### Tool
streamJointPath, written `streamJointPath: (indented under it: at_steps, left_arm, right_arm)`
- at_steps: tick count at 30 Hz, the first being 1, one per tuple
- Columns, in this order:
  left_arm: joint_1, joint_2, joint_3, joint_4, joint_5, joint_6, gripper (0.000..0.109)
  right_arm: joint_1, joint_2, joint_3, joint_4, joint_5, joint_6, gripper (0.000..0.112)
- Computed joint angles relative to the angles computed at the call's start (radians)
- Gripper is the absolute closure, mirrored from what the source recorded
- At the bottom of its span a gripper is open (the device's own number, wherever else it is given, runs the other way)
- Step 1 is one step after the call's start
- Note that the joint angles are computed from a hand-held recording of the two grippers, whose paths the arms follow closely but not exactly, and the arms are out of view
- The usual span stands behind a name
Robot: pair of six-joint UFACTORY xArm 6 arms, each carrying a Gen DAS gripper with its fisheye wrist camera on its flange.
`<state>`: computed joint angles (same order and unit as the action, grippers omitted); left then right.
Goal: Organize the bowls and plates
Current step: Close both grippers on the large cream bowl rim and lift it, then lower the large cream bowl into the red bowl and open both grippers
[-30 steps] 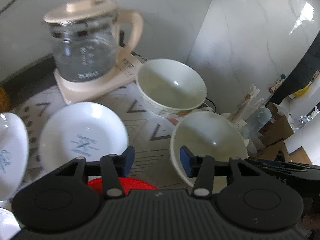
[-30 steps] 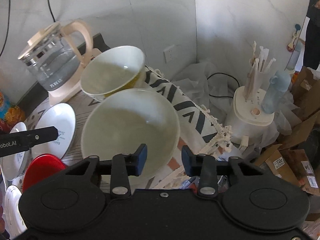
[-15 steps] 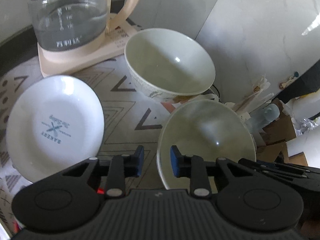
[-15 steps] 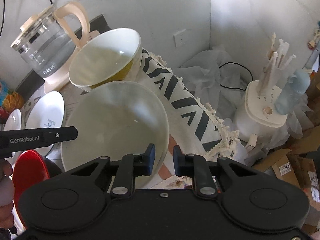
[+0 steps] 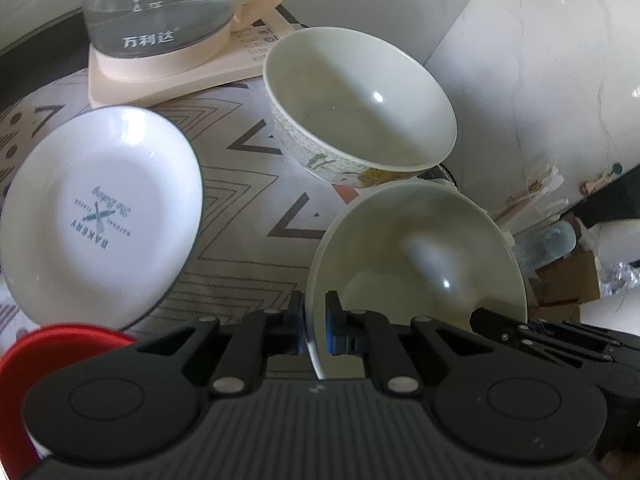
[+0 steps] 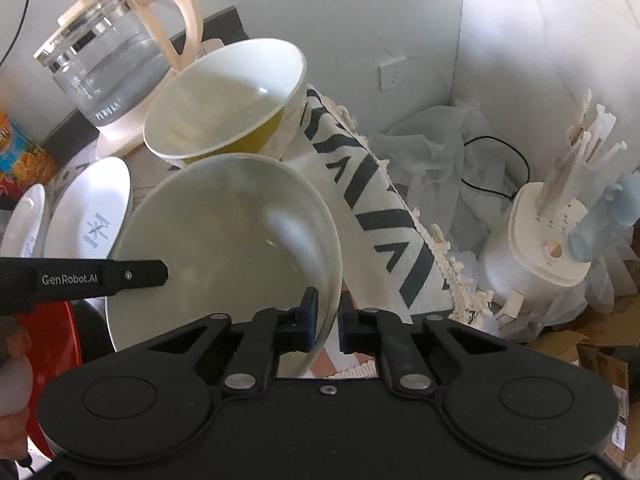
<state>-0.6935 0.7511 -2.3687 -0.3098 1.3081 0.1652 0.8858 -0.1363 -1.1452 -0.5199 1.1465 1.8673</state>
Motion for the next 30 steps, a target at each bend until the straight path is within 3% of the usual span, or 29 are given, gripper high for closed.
streamJointPath:
  at_steps: [12,30]
  left_arm:
    - [0.019,-0.144,0.166,-0.037,-0.107,-0.008,0.100]
    - [0.102,-0.343,0.348,-0.020,-0.203,-0.072,0.100]
  right_arm:
    - [0.023,-0.005,-0.086,-0.082,0.073,-0.073,0.102]
    - [0.037,0.127,-0.333,-0.166,0.062,-0.244,0.102]
